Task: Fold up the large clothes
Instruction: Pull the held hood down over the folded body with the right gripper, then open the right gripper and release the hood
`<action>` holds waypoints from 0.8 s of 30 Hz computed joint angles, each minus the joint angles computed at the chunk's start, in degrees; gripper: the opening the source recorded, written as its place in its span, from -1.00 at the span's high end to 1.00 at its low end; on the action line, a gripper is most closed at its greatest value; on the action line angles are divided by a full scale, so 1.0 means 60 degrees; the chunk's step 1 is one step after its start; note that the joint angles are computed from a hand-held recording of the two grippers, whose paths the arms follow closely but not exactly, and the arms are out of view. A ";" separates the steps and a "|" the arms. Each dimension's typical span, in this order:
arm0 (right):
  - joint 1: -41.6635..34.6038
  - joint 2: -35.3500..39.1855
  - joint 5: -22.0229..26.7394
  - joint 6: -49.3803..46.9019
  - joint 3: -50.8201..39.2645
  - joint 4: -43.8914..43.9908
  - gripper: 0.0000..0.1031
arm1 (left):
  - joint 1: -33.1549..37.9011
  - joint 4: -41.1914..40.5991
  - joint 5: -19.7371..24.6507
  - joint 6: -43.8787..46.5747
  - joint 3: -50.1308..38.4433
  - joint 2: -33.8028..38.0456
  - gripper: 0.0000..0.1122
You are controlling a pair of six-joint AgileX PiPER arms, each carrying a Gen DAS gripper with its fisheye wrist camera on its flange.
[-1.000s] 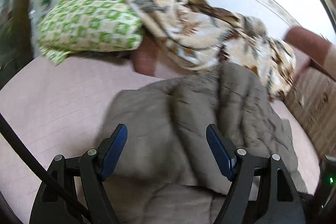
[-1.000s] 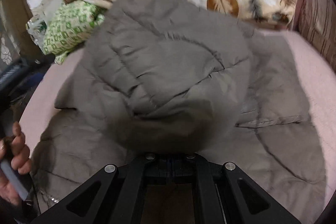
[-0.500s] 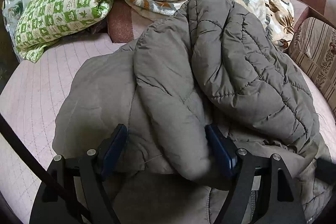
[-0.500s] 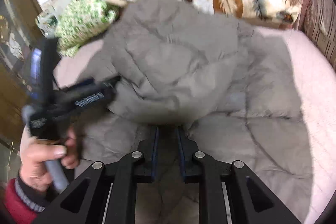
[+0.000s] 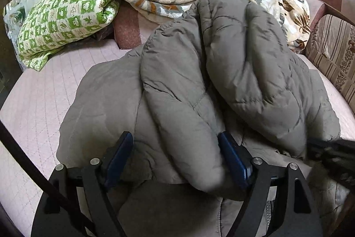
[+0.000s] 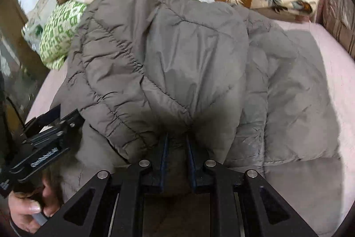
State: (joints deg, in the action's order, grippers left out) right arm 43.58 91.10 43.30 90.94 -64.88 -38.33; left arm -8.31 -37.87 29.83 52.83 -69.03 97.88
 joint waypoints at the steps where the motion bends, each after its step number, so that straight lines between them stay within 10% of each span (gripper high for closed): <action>1: 0.0155 -0.0143 0.0564 -0.0374 -0.0337 0.0145 0.65 | 0.0054 -0.0122 0.0052 0.0095 -0.0001 -0.0026 -0.42; 5: 0.0603 -0.0263 0.2035 -0.1160 -0.1794 -0.0637 0.65 | 0.0227 -0.0618 0.0289 0.0361 -0.0017 -0.0159 -0.42; 10: -0.0348 0.0434 0.1483 -0.2732 -0.3835 -0.0802 0.65 | 0.0248 -0.1015 0.0290 0.0774 0.0162 -0.0364 -0.42; 14: -0.1447 0.2409 0.1198 -0.4622 -0.6507 0.0472 0.65 | 0.0031 -0.0849 0.0037 0.0881 0.0343 -0.0408 -0.42; 19: -0.2585 0.5340 0.2858 -0.7048 -0.9933 0.3139 0.62 | 0.0027 -0.0599 0.0315 0.0580 0.0026 -0.0120 -0.42; 24: -0.3074 0.5441 0.2314 -0.7015 -0.9144 0.3990 0.62 | 0.0012 -0.0638 0.0318 0.0703 0.0017 -0.0105 -0.42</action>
State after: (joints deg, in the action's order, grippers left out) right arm 25.14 123.74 57.19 48.85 -119.74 -14.39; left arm -8.24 -41.70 31.73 57.05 -68.93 97.25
